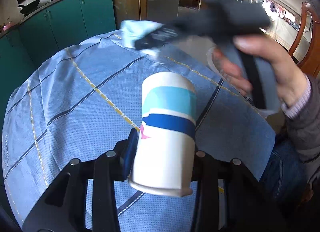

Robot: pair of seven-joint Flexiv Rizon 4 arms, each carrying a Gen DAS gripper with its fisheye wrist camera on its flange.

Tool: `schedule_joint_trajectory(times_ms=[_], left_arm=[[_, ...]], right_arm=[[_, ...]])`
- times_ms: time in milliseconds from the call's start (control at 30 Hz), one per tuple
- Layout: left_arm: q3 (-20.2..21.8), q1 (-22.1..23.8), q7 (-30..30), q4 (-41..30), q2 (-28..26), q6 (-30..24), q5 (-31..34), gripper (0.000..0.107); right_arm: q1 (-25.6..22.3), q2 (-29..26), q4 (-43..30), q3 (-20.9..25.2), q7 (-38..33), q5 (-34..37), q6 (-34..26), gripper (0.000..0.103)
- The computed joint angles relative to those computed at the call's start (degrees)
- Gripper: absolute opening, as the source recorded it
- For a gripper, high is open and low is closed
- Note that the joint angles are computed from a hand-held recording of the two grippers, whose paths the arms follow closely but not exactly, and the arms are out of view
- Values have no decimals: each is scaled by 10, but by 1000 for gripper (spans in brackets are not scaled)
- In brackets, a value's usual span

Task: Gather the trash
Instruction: 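Grasp the striped paper cup with the left gripper while the right gripper grasps the blue mask, then carry the paper cup and blue mask over the bin and release both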

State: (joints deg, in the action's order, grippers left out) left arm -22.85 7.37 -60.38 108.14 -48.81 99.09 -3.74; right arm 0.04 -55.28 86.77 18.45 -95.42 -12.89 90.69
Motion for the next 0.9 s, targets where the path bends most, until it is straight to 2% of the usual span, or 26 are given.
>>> schedule_joint_trajectory(times_ms=[100, 200, 300, 400, 567, 667, 733, 800, 900], left_arm=[[-7, 8, -7, 7, 3, 9, 0, 39], [-13, 18, -21, 16, 6, 28, 3, 39], [-24, 35, -42, 24, 9, 50, 12, 38], [-14, 33, -66, 27, 14, 73, 22, 38], [-8, 33, -100, 20, 13, 94, 43, 39], [26, 2, -124, 11, 14, 114, 36, 39], [74, -43, -142, 2, 18, 133, 14, 39], [104, -73, -159, -9, 16, 145, -4, 39], [178, -151, -172, -18, 19, 174, -56, 39]], right_arm=[[24, 26, 73, -63, 21, 19, 78, 36], [29, 37, 120, -92, 42, 17, 116, 36], [11, 42, 145, -85, 61, 2, 139, 36], [-24, 44, 164, -59, 83, -20, 156, 36], [-33, 53, 193, -57, 114, -51, 197, 36], [-31, 60, 210, -62, 127, -72, 222, 36], [-21, 65, 219, -73, 133, -79, 238, 36], [5, 72, 231, -104, 135, -64, 264, 36], [27, 77, 239, -134, 144, -40, 287, 36]])
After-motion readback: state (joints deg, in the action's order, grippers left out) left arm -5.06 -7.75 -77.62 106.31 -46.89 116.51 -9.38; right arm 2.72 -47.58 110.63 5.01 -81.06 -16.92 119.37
